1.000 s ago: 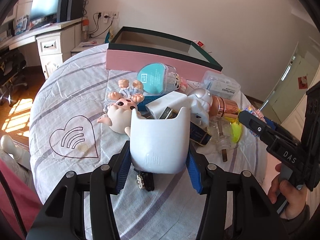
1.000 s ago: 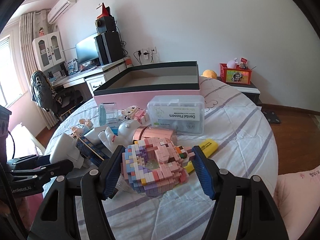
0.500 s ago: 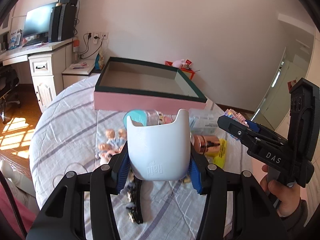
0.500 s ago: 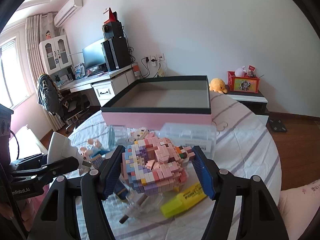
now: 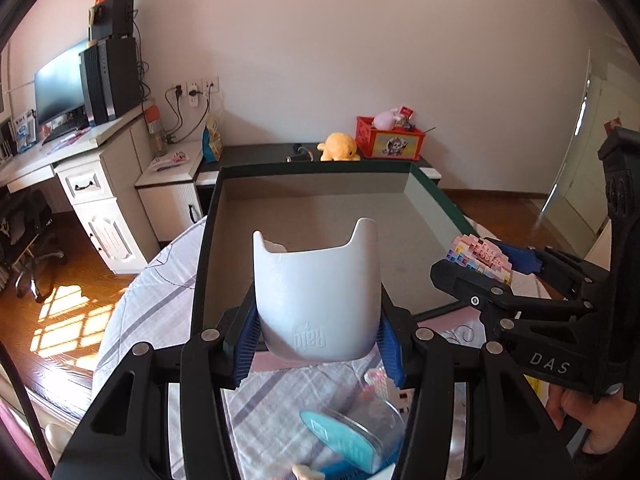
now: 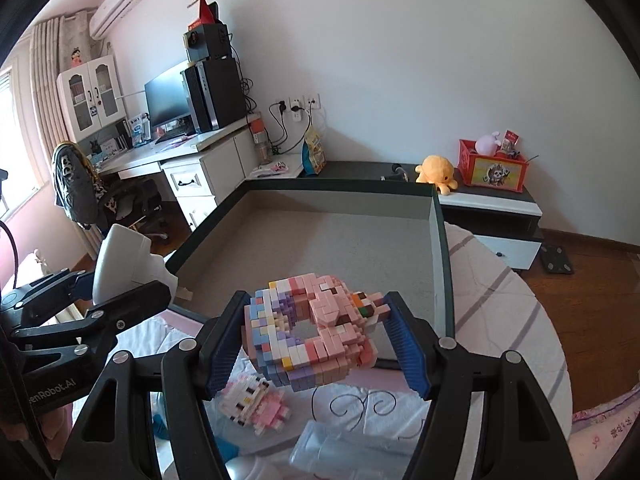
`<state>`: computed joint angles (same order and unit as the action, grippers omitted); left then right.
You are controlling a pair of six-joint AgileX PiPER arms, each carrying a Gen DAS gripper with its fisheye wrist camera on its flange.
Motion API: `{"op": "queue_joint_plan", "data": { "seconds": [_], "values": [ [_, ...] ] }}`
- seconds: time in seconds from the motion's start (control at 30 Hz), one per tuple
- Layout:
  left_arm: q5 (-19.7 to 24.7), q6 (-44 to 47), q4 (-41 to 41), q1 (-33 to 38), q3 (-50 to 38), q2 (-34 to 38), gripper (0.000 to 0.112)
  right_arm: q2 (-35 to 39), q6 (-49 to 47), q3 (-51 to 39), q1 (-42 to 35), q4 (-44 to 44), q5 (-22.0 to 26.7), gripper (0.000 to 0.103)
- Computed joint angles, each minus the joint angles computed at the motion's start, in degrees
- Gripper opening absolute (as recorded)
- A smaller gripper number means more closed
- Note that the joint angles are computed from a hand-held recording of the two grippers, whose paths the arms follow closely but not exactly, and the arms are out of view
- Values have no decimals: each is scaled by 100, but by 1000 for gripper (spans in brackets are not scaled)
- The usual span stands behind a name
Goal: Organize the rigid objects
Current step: 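Carry both items into the pink box and open both tools, then withdraw both tools from the box back toward the items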
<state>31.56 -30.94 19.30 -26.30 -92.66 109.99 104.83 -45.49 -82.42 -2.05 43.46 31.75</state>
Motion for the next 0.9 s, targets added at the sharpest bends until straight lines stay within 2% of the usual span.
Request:
{"op": "queue_joint_plan", "data": {
  "seconds": [0.13,0.23,0.3,0.33,0.37,0.4,0.47,0.63,0.7,0.73,0.83,0.9],
  "values": [
    [595,513,-364,152,-1073,804,52,619,784,-701,77,-755,236,69],
    [814,723,-573,201,-1461,1125,52,871,1174,-957,65,-1097,363,69],
    [957,530,-357,128,-1551,1225,53,916,1145,-1036,-13,-976,470,69],
    [908,423,-233,102,-1435,1173,55,877,1171,-993,-20,-981,409,71],
    [838,309,-111,73,-1327,1115,57,848,1267,-959,-21,-1061,381,81],
    [747,205,-7,53,-1189,1022,59,808,1264,-905,-34,-1024,359,82],
    [553,-183,362,-29,-831,756,74,699,818,-729,-143,-498,380,82],
    [360,-2099,2227,-433,491,-352,97,-224,-234,316,-279,516,53,85],
    [350,-3034,3054,-663,1168,-953,102,-803,-555,860,-296,799,-132,92],
    [373,-3541,3499,-801,1542,-1283,103,-1108,-796,1144,-314,1011,-219,103],
    [886,-4854,4649,-1396,2397,-2123,103,-2153,-1587,2072,-441,1789,-317,103],
    [1303,-5386,5134,-1856,2891,-2638,103,-2814,-1566,2533,-480,1789,-399,103]
  ]
}}
